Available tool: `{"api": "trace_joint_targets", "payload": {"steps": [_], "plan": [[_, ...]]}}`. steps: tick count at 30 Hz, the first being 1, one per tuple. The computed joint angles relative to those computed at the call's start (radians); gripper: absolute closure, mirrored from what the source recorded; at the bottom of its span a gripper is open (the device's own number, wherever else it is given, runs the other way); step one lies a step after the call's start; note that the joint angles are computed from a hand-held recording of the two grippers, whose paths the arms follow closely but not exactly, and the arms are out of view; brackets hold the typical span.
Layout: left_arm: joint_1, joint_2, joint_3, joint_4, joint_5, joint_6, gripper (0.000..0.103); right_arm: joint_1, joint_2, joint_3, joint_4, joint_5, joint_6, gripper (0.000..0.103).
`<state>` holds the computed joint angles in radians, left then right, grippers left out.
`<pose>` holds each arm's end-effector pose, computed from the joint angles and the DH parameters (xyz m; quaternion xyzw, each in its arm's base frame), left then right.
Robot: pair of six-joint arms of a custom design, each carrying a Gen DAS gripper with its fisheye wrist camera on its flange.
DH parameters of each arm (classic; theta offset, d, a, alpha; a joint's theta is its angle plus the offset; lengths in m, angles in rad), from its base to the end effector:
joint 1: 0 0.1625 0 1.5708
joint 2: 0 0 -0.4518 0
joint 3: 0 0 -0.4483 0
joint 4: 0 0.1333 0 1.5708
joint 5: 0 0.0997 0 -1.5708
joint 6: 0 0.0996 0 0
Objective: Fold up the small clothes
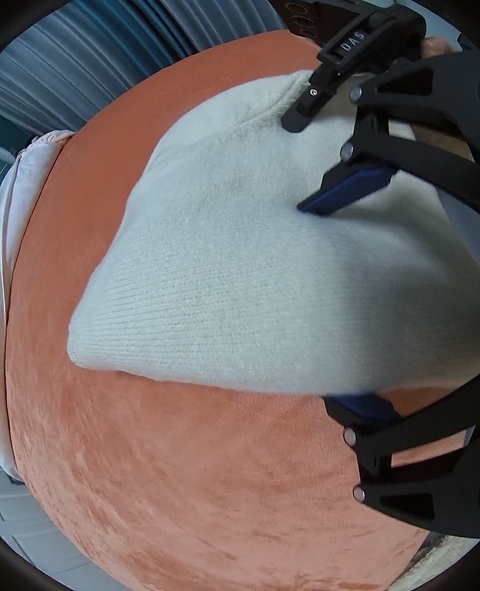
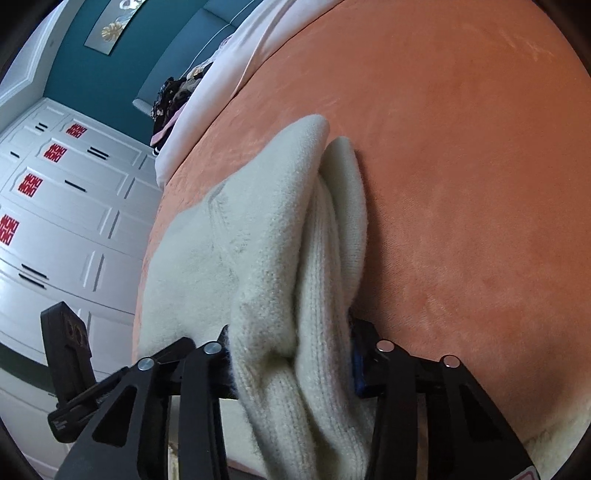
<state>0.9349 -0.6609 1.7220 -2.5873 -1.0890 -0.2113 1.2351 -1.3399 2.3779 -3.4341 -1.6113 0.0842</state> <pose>-0.2542 -0.6465 -0.0441 0.2098 0.9480 -0.0783 0.2263 -0.0334 -0.4881 0.2219 -0.1988 -0.8941 0.3955 0.0687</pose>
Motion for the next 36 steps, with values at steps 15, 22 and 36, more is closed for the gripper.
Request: {"api": "trace_joint_targets", "payload": {"steps": [15,22,36], "plan": [[0.026,-0.258,0.18,0.053,-0.327,-0.014,0.056,0.336,-0.169,0.118,0.071,-0.298,0.114,0.068],[0.019,-0.335,0.108,-0.13,-0.346,0.105,0.056,0.516,-0.057,-0.073,-0.066,-0.32,-0.112,0.068],[0.217,-0.177,-0.038,-0.111,-0.04,0.095,0.025,0.279,0.254,-0.293,0.108,-0.31,0.105,0.062]]}}
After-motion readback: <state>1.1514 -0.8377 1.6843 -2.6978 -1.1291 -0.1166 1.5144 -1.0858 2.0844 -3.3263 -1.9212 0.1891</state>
